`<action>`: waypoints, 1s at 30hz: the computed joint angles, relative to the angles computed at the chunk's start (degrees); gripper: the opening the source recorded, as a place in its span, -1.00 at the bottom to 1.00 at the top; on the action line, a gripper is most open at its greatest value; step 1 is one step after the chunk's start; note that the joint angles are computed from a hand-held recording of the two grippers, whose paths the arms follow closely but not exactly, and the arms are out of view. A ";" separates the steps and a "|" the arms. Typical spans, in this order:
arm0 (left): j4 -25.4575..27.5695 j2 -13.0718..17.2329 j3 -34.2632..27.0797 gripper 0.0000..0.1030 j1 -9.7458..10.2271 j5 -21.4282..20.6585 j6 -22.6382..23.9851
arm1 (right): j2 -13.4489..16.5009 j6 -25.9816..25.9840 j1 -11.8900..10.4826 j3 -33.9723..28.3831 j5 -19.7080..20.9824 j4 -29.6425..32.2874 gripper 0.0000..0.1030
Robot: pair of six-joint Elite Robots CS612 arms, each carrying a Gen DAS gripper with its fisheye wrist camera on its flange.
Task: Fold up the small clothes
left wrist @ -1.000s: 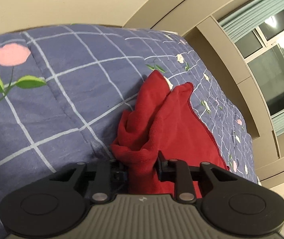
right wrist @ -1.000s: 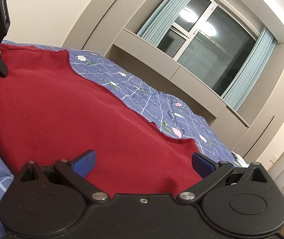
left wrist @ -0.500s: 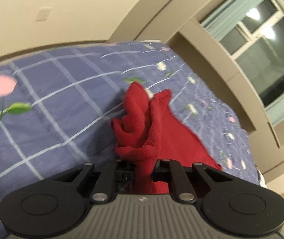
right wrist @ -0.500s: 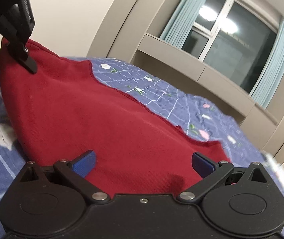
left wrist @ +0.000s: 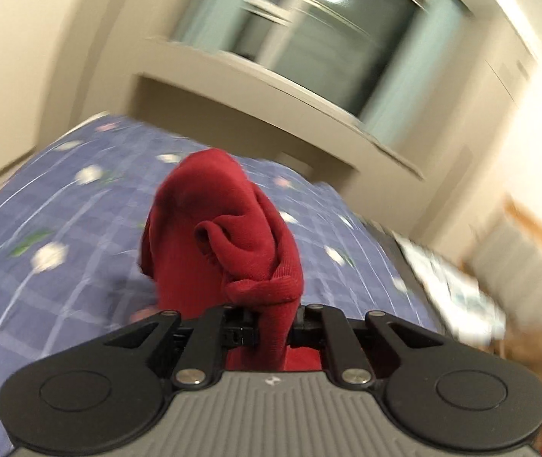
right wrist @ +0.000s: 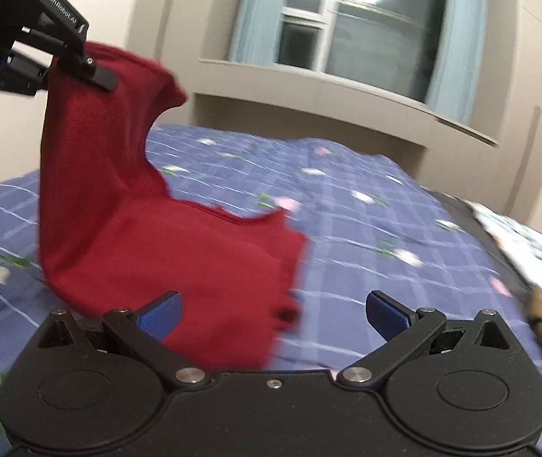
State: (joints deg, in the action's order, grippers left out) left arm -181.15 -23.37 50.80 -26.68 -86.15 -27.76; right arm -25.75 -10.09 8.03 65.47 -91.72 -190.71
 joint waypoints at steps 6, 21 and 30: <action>13.68 4.08 -9.29 -0.78 -3.51 -1.78 15.57 | -2.41 3.12 -1.85 4.82 -5.01 0.05 0.99; 18.28 2.63 -5.31 0.67 -6.29 -3.99 26.85 | -2.15 15.07 -4.95 2.68 0.13 6.74 0.99; 21.07 -1.20 0.15 0.91 -4.04 4.08 8.33 | 3.97 23.61 -5.19 -13.31 9.95 14.18 0.99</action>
